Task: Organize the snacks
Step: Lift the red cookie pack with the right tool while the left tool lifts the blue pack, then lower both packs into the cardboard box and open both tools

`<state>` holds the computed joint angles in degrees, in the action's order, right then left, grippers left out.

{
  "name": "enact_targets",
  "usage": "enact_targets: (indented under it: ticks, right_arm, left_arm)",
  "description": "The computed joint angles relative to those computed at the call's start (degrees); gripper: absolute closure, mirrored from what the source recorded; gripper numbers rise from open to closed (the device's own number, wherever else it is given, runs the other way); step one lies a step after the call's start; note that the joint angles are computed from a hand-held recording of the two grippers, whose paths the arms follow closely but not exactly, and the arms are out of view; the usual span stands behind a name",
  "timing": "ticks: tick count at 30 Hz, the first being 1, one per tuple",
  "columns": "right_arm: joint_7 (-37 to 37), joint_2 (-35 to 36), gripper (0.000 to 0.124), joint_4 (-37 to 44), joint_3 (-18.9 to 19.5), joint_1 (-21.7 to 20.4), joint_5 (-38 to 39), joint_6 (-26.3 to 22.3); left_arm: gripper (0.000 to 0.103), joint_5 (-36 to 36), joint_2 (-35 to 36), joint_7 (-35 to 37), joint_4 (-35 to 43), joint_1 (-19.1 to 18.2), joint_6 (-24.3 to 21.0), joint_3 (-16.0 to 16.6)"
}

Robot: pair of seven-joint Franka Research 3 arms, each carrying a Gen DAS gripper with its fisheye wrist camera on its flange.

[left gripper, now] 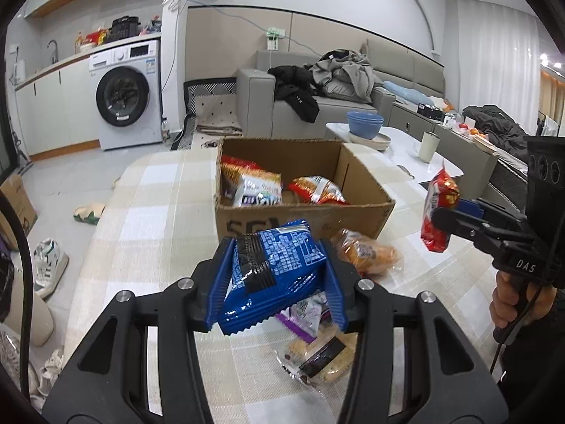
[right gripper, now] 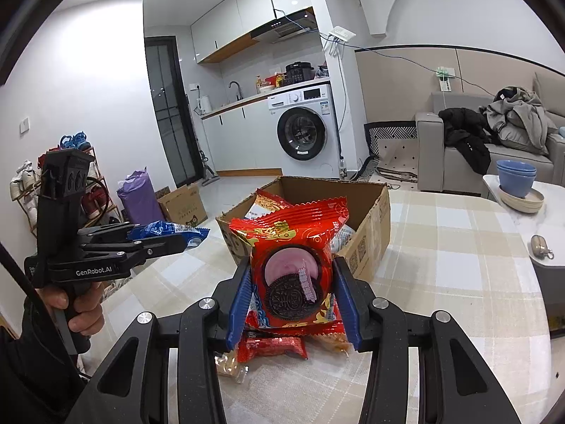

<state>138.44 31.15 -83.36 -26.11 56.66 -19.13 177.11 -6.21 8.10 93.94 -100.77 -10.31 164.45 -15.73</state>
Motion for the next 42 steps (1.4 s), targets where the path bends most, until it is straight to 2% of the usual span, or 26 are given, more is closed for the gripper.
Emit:
enact_targets:
  ticks: [5, 11, 17, 23, 28, 32, 36, 42]
  right_arm:
    - [1.5, 0.6, 0.079, 1.2, -1.0, 0.5, 0.1, -0.6]
    - [1.1, 2.1, 0.079, 5.2, 1.1, -1.8, -0.3, -2.9]
    - [5.4, 4.3, 0.079, 9.1, -0.5, -1.6, -3.2, -4.3]
    - [6.1, 7.0, 0.079, 14.9, 2.3, -4.9, -4.3, -6.4]
    - [4.3, 9.6, 0.079, 19.7, 5.6, -8.0, -3.9, -8.0]
    - [3.4, 11.5, 0.079, 22.9, 6.9, -9.6, -3.5, -9.0]
    - [0.8, 13.3, 0.079, 25.6, 9.4, -11.8, -1.6, -8.9]
    - [-3.6, 17.9, 0.079, 33.4, 12.2, -14.5, 2.0, -12.2]
  left_arm:
    - [0.059, -0.7, 0.3, 1.0, 1.5, 0.1, 0.5, -0.3]
    - [0.059, 0.2, 1.8, -0.2, 4.4, 0.0, 0.3, -0.2]
    - [0.059, 1.1, 5.0, -1.2, 8.8, 0.1, -0.3, -0.6]
    - [0.059, 2.1, 7.7, -2.2, 12.6, 0.4, -0.4, -1.2]
    - [0.059, 6.6, 11.5, -5.2, 18.3, -1.4, -1.9, 0.1]
    - [0.059, 8.4, 12.7, -6.4, 19.8, -1.5, -2.4, 0.1]
    - [0.059, 10.9, 14.8, -8.0, 22.8, -2.6, -4.1, 0.9]
    - [0.059, 13.9, 19.9, -9.6, 29.5, -4.2, -6.3, 2.0]
